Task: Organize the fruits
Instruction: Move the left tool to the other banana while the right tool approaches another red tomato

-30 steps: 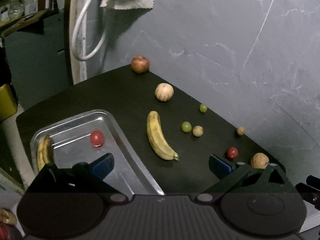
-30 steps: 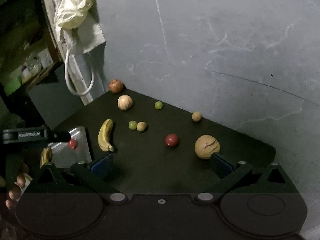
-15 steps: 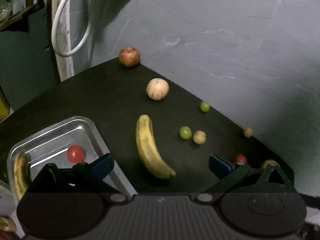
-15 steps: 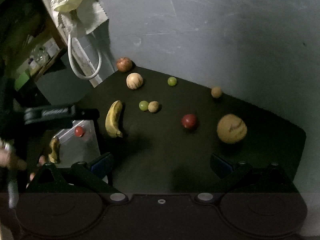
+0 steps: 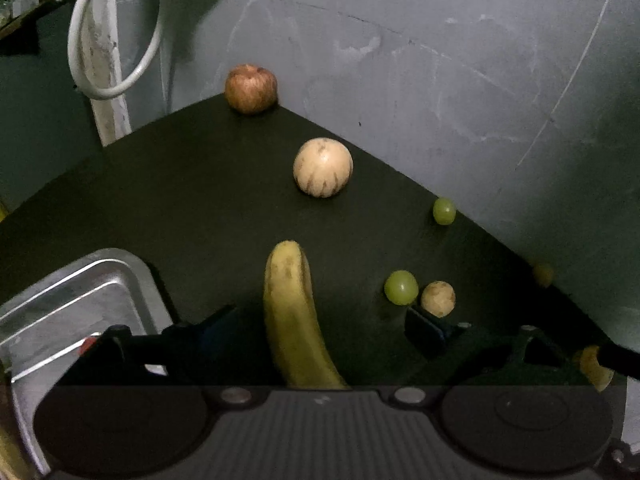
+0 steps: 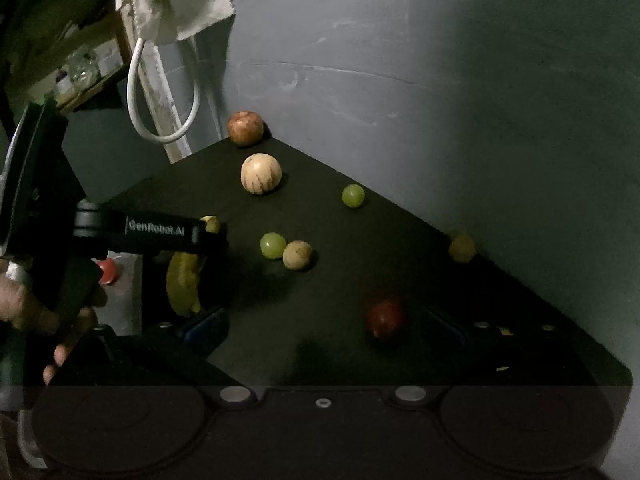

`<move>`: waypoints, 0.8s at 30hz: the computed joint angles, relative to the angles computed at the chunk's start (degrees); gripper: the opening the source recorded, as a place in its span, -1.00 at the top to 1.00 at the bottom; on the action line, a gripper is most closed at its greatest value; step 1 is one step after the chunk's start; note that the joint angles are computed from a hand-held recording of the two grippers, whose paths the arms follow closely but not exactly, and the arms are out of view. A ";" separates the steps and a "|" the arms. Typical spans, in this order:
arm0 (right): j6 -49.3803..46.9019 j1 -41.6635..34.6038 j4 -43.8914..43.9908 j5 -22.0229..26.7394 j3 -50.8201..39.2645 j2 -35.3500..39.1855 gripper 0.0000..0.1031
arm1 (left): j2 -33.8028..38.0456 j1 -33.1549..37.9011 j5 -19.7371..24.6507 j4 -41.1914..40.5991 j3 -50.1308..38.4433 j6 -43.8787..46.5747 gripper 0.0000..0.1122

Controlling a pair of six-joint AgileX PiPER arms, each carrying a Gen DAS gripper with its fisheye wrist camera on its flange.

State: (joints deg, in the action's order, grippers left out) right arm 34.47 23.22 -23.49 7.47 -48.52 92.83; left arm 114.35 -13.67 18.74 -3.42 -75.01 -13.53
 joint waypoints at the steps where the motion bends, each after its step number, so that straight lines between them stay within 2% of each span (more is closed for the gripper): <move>1: -0.71 -0.08 -0.07 -0.50 -0.91 1.32 -0.94 | 0.59 0.07 -0.04 -0.95 -0.38 0.94 -0.62; 5: -10.94 -0.99 6.30 -1.21 -4.95 6.56 -0.85 | 2.63 0.23 0.94 -3.14 -2.30 3.24 -0.55; 7: -12.89 -1.50 7.47 -1.66 -5.80 7.94 -0.85 | 3.58 0.31 1.41 -3.89 -3.33 3.94 -0.51; 9: -12.48 -2.11 6.87 -1.89 -6.62 9.39 -0.81 | 4.39 0.29 1.88 -3.99 -4.28 4.00 -0.47; 14: -2.78 -2.97 -1.27 -1.27 -7.81 11.97 -0.74 | 5.11 0.04 1.76 -2.23 -5.02 2.18 -0.43; 18: -5.26 -3.40 1.98 -0.53 -8.16 12.83 -0.61 | 5.39 -0.35 1.80 1.12 -5.22 -0.48 -0.35; 21: -2.33 -3.20 -0.81 -0.10 -7.84 12.83 -0.59 | 5.59 -0.63 1.95 2.67 -5.56 -1.86 -0.35; 24: -4.97 -3.45 1.91 0.21 -7.73 12.95 -0.58 | 5.65 -0.83 1.71 4.08 -5.42 -2.92 -0.33</move>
